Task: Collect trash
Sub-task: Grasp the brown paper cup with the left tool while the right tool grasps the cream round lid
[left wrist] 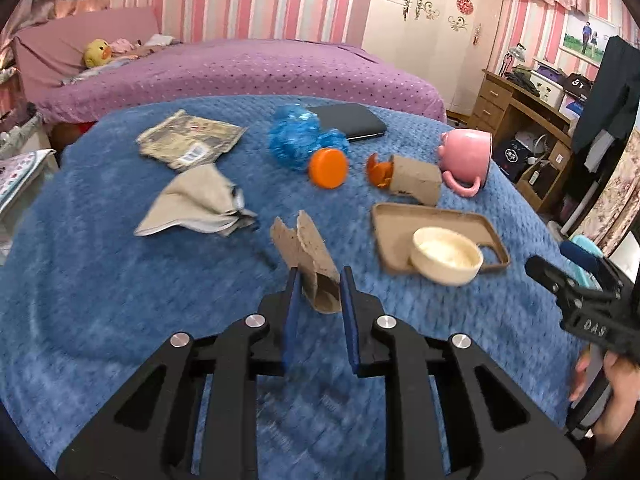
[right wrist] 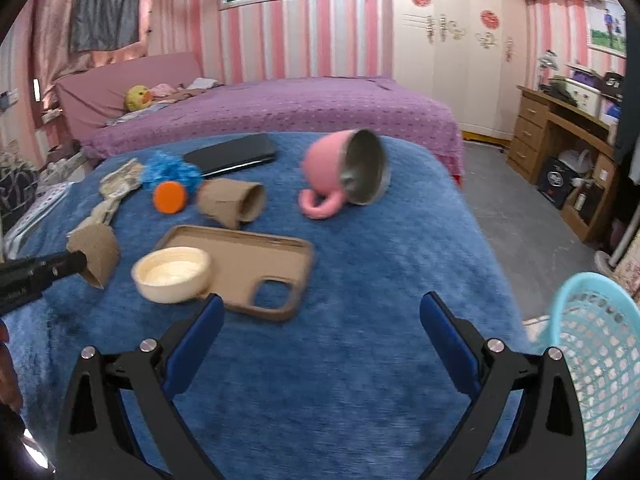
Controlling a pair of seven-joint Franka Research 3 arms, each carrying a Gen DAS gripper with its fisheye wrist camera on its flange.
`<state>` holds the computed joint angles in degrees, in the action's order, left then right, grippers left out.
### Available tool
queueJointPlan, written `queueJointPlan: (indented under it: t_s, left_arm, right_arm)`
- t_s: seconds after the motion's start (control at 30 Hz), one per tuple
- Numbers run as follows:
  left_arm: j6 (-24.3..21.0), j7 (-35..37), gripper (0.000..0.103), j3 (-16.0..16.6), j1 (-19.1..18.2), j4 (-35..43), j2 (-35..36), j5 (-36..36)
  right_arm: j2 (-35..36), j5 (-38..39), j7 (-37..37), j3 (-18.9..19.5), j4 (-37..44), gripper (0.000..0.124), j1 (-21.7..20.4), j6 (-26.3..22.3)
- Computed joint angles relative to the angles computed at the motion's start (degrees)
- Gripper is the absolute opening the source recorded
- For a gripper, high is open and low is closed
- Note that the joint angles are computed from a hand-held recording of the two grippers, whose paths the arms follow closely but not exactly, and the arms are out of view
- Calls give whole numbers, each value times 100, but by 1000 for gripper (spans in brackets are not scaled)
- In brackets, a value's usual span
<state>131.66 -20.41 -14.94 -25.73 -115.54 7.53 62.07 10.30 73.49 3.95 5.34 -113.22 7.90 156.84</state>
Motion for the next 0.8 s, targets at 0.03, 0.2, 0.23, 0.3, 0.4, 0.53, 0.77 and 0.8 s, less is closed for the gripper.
queueJointPlan:
  t_s: [0.03,0.2,0.23,0.3,0.4,0.53,0.77,0.8]
  left_arm:
    - [8,-87,19,-13,-9,-90,-55,-38]
    - [42,-186,19,-66,14,-340,-173,-258]
    - [91,-223,20,-58,36,-416,-222,-256]
    - [24,-277,28,-70,57,-493,-277,-302]
    - [-146,-320,50,-94,96,-591,-364,-420]
    - [-145,-396,61,-116,167,-699,-462,-451]
    - [-247,-271,70,-117,184,-423,-246,-465]
    - [-244,-254,70,-106,176,-376,-209,-464]
  right_arm:
    - [-16,-64,74,15,-9,96,18,-103]
    - [-121,-127,-61,99,-88,96,174,-258]
    - [-122,-185,-20,98,-88,96,207,-302]
    - [-96,-327,76,99,-76,96,268,-354]
    - [-20,-544,215,114,-30,96,354,-310]
    - [132,-839,527,149,131,92,378,-389]
    - [293,-1074,750,190,359,56,230,-995]
    - [260,-936,622,208,334,56,196,-962]
